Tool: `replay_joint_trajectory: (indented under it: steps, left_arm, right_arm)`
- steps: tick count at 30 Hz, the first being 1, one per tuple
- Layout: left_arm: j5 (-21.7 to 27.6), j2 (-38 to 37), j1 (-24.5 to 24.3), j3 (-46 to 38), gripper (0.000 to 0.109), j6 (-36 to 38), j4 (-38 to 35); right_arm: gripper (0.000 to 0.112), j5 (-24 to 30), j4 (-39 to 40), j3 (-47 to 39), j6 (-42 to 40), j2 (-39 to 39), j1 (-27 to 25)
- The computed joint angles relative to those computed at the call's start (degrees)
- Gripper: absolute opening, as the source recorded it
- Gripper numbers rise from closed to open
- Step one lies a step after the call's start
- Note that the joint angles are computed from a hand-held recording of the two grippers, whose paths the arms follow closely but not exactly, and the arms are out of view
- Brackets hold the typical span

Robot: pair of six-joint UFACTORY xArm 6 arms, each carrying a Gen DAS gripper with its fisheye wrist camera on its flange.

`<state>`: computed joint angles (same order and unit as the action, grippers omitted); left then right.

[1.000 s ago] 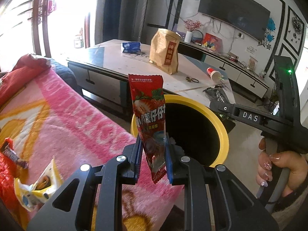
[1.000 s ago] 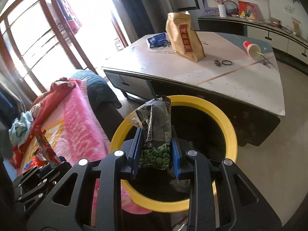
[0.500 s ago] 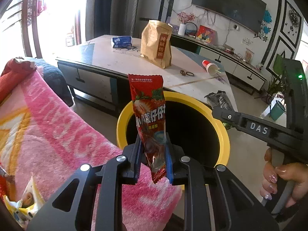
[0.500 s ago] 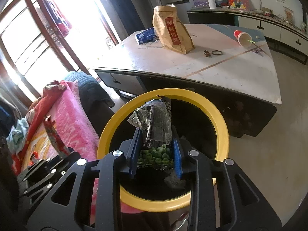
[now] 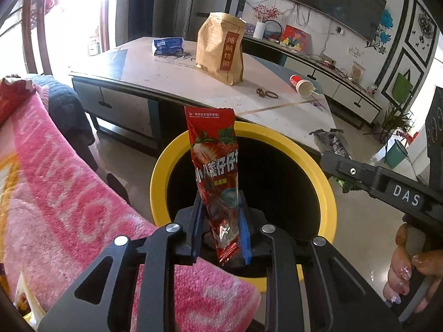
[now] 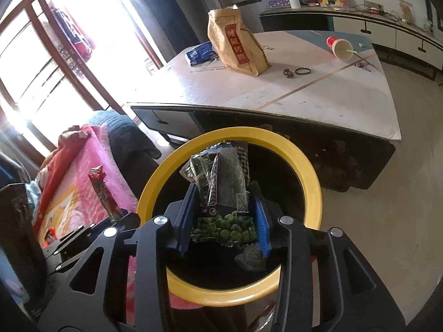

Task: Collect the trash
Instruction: 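Open both tools to drop the packet and pea bag into the bin, then move both tools back over the remaining trash on the bed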

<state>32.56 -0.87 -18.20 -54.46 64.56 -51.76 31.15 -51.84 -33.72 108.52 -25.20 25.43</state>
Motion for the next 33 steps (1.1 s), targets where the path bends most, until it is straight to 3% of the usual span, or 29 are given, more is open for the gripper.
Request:
replay_joint_trajectory:
  steps: [2,7,11,22,33]
  left_arm:
    - [0.7,0.0,0.2,-0.1,0.041,0.1,-0.6]
    - [1.6,-0.5,0.9,0.2,0.052,0.6,-1.4]
    - [2.4,-1.7,1.8,0.8,0.062,0.7,-2.1]
    - [2.9,-6.0,5.5,2.3,0.087,0.0,-3.7]
    - [0.7,-10.2,8.9,3.9,0.096,-0.5,-5.4]
  right_arm:
    - [0.036,-0.1,-0.1,0.2,0.3,-0.1,-0.2]
    - [0.039,-0.3,0.3,0.3,0.3,-0.2,-0.4]
    - [0.048,0.2,-0.3,0.2,0.6,-0.4,-0.1]
    - [0.055,2.9,-0.7,-1.8,-0.5,0.1,2.0]
    - [0.073,8.5,-3.3,-7.2,-2.1,2.1,7.0]
